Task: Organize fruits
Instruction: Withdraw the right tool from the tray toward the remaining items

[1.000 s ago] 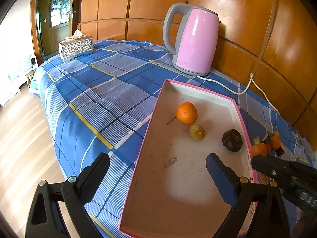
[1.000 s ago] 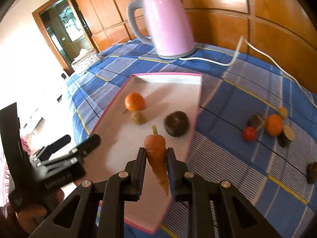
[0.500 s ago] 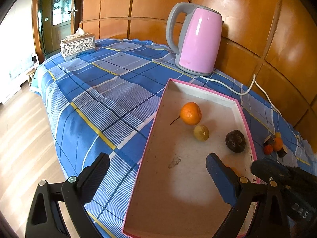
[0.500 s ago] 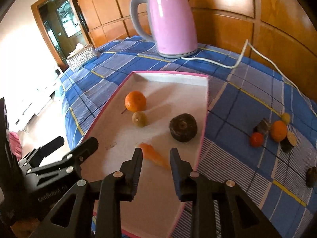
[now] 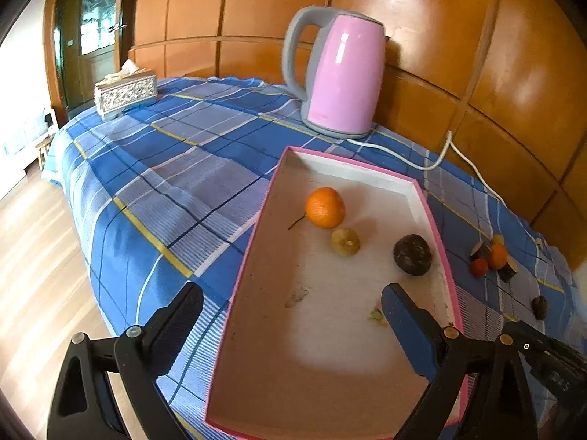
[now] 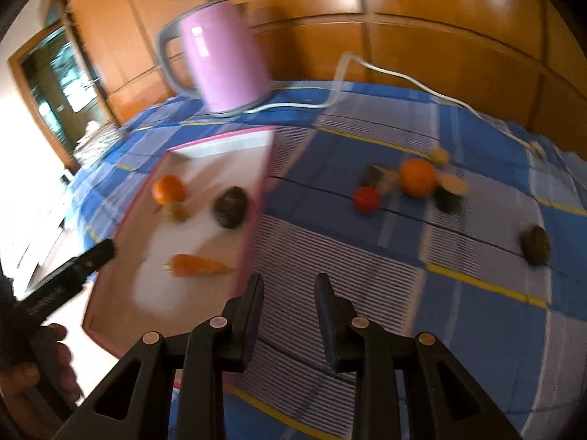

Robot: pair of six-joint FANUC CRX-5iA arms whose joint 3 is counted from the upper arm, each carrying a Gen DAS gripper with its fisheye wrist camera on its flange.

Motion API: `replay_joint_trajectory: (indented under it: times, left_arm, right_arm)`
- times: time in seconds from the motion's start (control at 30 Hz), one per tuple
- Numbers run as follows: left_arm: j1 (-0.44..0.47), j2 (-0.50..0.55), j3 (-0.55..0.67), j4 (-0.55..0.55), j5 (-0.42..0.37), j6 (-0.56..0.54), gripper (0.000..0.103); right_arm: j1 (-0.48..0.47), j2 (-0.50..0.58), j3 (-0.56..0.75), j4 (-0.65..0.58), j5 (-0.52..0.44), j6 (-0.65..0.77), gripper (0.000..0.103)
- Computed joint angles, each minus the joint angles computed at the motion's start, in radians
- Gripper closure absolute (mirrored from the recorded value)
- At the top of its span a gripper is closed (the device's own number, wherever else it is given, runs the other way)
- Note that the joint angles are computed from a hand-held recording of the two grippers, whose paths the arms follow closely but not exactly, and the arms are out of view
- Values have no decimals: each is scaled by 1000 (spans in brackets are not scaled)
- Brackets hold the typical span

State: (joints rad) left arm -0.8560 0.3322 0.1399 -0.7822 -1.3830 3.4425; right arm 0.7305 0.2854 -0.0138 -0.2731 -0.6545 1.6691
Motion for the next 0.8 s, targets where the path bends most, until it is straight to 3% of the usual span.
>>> replay_joint_trajectory:
  times: [0.4, 0.8]
  left_arm:
    - [-5, 18, 87, -54, 81, -178, 2]
    - [64, 105, 220, 2, 273, -492, 0]
  right_arm:
    - [-79, -12, -120, 234, 88, -291, 73]
    - [-146, -3, -126, 222, 93, -330, 73]
